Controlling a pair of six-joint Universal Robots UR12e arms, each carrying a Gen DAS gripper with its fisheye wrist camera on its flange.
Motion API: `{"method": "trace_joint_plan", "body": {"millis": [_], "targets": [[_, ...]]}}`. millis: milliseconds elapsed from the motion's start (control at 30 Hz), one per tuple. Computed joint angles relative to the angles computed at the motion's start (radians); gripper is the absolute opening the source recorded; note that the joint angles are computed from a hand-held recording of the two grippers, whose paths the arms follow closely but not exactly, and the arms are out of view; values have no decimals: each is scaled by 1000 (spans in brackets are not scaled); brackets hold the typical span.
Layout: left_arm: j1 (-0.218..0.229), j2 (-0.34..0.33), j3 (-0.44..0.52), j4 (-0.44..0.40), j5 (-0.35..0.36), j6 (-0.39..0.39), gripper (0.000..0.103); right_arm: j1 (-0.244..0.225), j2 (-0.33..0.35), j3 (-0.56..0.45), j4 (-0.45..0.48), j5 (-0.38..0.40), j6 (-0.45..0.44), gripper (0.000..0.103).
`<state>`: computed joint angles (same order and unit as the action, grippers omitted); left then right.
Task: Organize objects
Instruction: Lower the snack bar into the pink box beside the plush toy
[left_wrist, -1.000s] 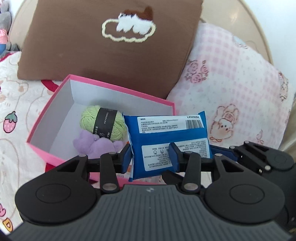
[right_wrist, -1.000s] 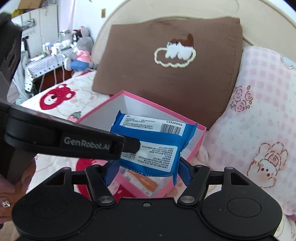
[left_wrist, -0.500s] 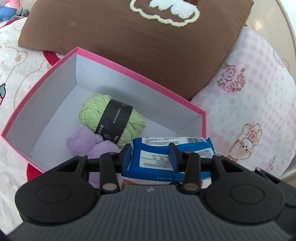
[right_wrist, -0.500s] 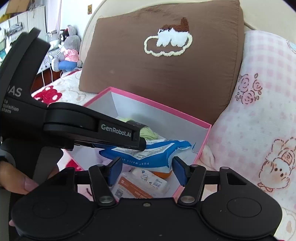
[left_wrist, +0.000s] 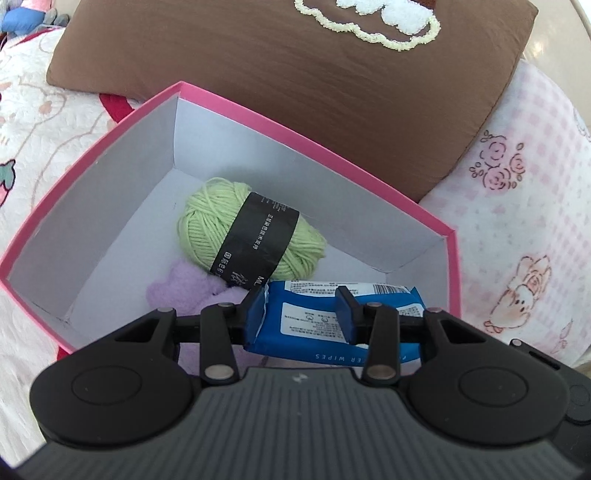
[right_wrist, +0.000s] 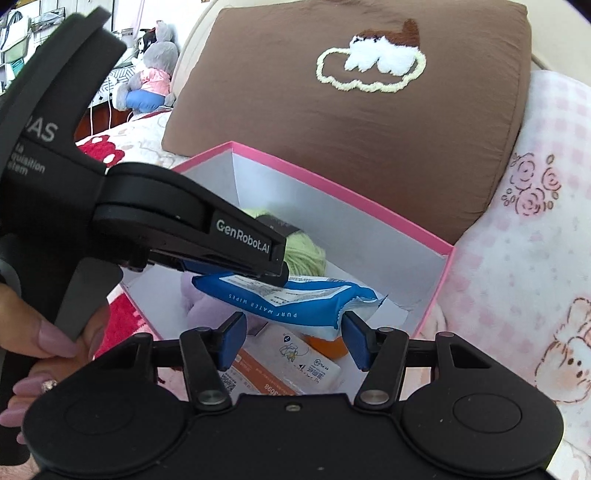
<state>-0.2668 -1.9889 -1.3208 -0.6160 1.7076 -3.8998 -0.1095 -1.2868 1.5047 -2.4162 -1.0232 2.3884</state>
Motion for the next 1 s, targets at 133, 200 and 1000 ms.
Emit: {"method": "trace_joint_plan", "body": {"millis": [133, 200, 1000], "targets": [[-4, -8, 12, -17, 21, 18, 40, 7, 12, -18, 35, -20, -13, 63], [-2, -10, 13, -25, 16, 18, 39, 7, 14, -24, 56, -22, -25, 63], [-9, -20, 47, -141, 10, 27, 35, -56, -20, -18, 113, 104, -64, 52]]}}
